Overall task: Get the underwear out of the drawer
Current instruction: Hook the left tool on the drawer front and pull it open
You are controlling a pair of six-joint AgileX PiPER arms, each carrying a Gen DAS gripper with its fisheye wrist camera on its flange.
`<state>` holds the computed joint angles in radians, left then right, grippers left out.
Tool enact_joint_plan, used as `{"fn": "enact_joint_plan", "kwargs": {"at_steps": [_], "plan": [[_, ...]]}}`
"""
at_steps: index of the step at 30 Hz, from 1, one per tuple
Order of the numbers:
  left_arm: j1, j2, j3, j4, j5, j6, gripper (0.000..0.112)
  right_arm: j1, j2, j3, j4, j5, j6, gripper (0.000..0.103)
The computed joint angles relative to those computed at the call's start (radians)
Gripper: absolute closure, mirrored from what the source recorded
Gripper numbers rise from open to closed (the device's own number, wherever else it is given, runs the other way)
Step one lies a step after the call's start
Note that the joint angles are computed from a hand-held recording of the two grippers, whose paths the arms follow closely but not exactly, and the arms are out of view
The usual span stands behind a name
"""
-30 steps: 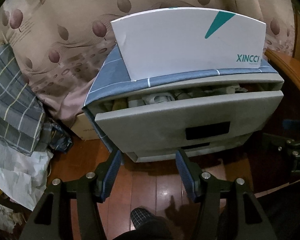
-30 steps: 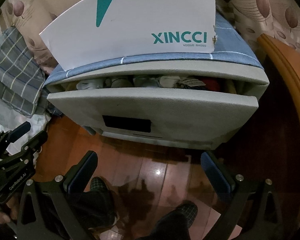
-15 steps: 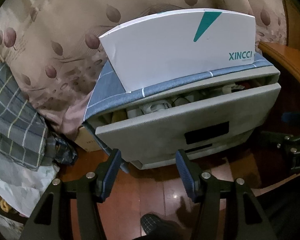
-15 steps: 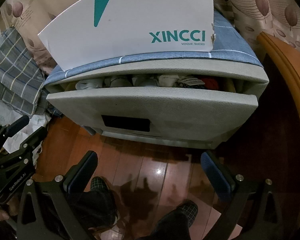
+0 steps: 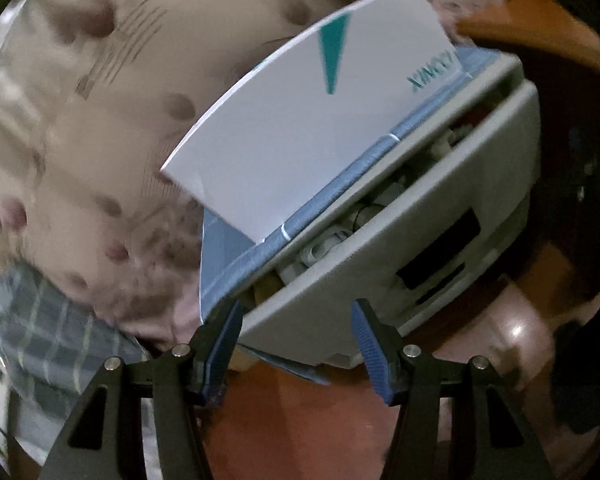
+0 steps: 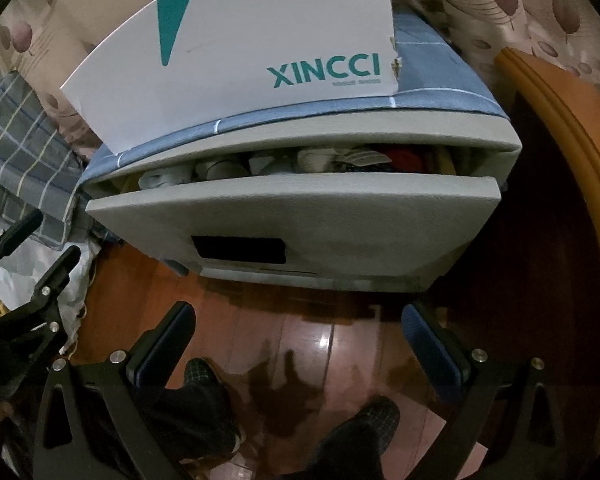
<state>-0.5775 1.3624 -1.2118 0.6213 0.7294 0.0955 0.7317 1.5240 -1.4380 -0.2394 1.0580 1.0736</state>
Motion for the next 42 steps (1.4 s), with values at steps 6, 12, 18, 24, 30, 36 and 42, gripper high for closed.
{"fn": "enact_joint_plan", "kwargs": {"at_steps": [6, 12, 18, 24, 30, 36, 42], "plan": [[0.03, 0.047, 0.041, 0.035, -0.084, 0.095, 0.054, 0.0, 0.007, -0.013, 0.0, 0.01, -0.003, 0.001], [0.064, 0.137, 0.021, 0.059, -0.15, 0.101, 0.054, -0.018, -0.004, 0.005, 0.018, -0.005, 0.003, 0.001], [0.085, 0.223, -0.023, 0.031, -0.167, 0.164, 0.054, -0.024, 0.0, 0.003, 0.028, -0.002, -0.011, 0.001], [0.11, 0.286, -0.069, -0.043, -0.166, 0.242, 0.053, -0.025, 0.001, 0.003, 0.028, -0.003, -0.007, 0.001], [0.114, 0.299, -0.056, -0.062, -0.197, 0.28, 0.043, -0.028, -0.002, 0.008, 0.03, -0.009, -0.007, 0.001], [0.107, 0.32, -0.042, -0.02, -0.223, 0.27, 0.036, -0.025, 0.005, -0.005, 0.027, 0.003, -0.001, 0.001], [0.109, 0.311, -0.043, -0.058, -0.203, 0.302, 0.035, -0.025, 0.008, -0.011, 0.022, 0.008, 0.001, 0.001]]}}
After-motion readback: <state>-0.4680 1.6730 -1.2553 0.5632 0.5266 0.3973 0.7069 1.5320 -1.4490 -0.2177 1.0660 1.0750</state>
